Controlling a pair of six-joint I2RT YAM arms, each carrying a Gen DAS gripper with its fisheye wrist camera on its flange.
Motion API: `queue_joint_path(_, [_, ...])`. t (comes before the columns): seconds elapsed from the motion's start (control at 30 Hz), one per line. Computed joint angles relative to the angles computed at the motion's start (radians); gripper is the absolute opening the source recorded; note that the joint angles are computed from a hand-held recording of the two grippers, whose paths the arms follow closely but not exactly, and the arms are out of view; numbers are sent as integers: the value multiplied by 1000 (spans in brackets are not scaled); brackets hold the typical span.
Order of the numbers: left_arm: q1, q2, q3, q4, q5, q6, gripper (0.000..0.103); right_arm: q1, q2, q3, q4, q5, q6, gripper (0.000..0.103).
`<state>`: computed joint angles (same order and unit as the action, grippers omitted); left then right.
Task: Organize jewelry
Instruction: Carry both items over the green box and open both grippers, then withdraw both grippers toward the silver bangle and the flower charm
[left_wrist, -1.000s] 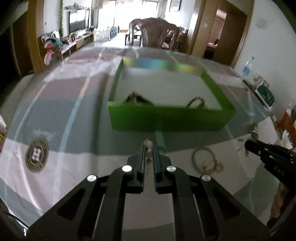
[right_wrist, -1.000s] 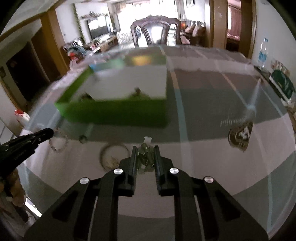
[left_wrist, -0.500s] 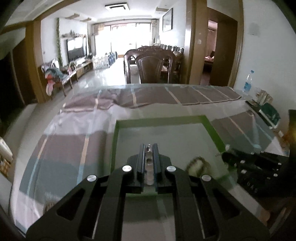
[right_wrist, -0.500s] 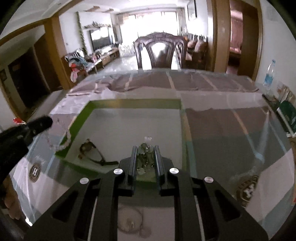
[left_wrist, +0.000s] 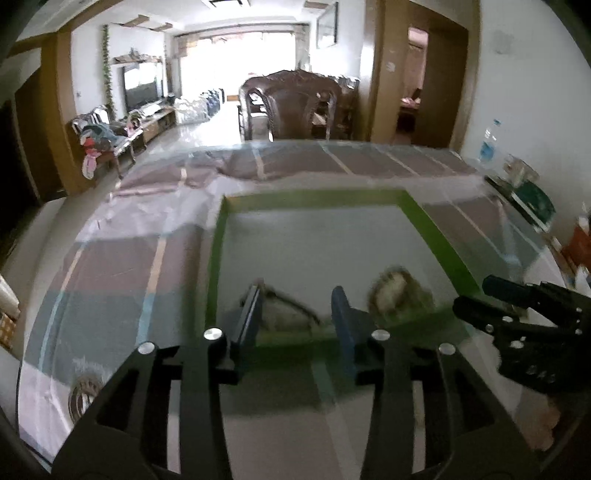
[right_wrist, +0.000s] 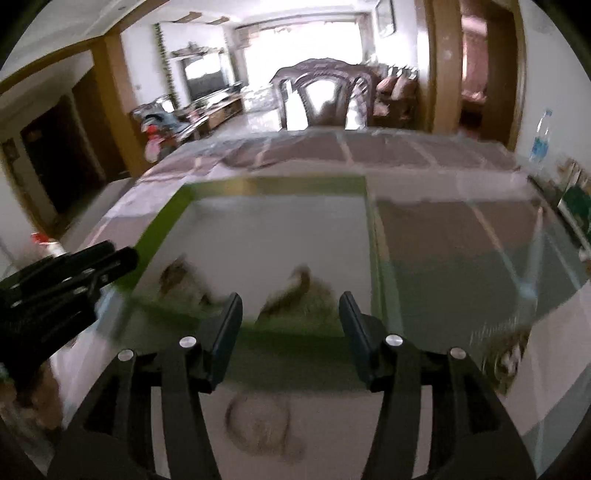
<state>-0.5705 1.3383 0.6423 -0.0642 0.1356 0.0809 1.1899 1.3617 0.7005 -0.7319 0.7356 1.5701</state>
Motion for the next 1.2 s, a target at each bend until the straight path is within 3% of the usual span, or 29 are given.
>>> queue_joint_path(0.2, [-90, 10, -93, -26, 17, 17, 46, 154, 85, -108, 23, -142, 233, 54])
queue_joint_path(0.33, [-200, 101, -105, 26, -38, -7, 46, 232, 55, -192, 49, -156, 385, 54])
queue_joint_path(0.43, [-250, 164, -101, 57, -70, -19, 46, 256, 46, -207, 45, -161, 431, 54])
queue_joint_path(0.5, [-267, 202, -92, 63, -90, -27, 43, 259, 50, -212, 56, -167, 435, 54])
queue_joint_path(0.6, [-252, 252, -76, 56, -60, -31, 14, 262, 62, -216, 80, -175, 432, 54])
queue_joint_path(0.7, [-194, 262, -86, 69, 37, -28, 6, 255, 83, -213, 113, -186, 407, 54])
queue_joint_path(0.8, [-148, 241, -106, 59, 72, -35, 4, 247, 104, -202, 119, -187, 392, 54])
queue_joint_path(0.87, [-70, 207, -121, 31, 178, -27, 4, 244, 103, -205, 132, -187, 382, 55])
queue_joint_path(1.03, [80, 40, -181, -41, 330, 12, 3, 225, 128, -175, 149, -184, 339, 55])
queue_joint_path(1.1, [133, -46, -221, -60, 300, 44, 4, 215, 141, -148, 152, -173, 303, 55])
queue_joint_path(1.2, [149, -95, -275, -27, 124, 58, 5, 190, 168, -98, 156, -161, 223, 54])
